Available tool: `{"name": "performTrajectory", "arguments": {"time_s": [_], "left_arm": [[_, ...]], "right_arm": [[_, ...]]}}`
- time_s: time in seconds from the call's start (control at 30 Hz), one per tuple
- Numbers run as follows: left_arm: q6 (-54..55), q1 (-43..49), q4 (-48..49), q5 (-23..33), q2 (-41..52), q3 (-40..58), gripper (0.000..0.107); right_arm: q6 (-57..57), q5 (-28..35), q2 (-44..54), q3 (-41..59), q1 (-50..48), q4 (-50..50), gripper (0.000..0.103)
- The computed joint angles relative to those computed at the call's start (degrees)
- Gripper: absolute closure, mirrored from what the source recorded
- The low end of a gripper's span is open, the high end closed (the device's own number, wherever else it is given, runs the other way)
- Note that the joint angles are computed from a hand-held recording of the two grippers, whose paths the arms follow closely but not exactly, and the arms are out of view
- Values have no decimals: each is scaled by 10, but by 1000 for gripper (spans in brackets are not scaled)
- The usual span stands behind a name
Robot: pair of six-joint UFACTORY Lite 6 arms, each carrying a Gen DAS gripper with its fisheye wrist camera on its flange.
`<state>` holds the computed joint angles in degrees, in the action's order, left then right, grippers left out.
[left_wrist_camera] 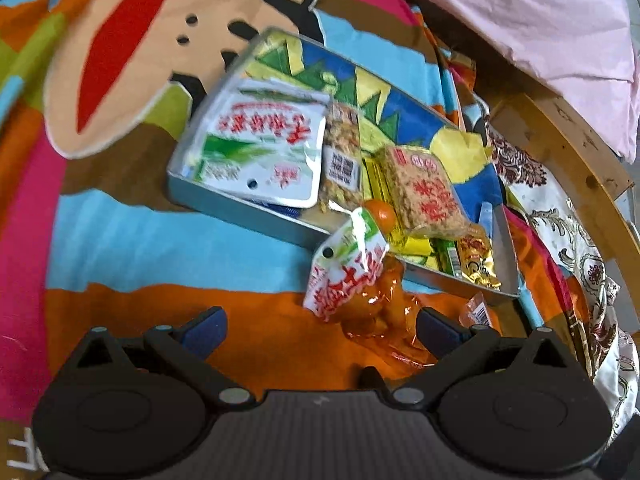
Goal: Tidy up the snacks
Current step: 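Lower left tool toward orange chicken-feet pack while right tool approaches dark jerky pack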
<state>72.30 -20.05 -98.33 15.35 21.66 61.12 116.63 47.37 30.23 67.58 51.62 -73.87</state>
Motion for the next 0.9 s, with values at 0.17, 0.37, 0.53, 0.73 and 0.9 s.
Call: {"name": "performTrajectory", "arguments": {"time_s": [0.17,0.37,0.53,0.73,0.9], "left_arm": [[7,1,-5,18,8,-1,4],[12,12,-23,32,-5,-15,4],[16,18,-27,42,-6,-18,4],[35,3,-62,49,18,-1,4],[63,-34,-116,24,63,47,4]], "right_arm": [[15,8,-38,-38,7,9,23],[1,-22,-129,-112,3,28,41],[-221,-93,-189,-129,-39,100,39],[-361,-182,-245,-170,-106,134,22],[-229,-219,-246,-187,-121,84,21]]}}
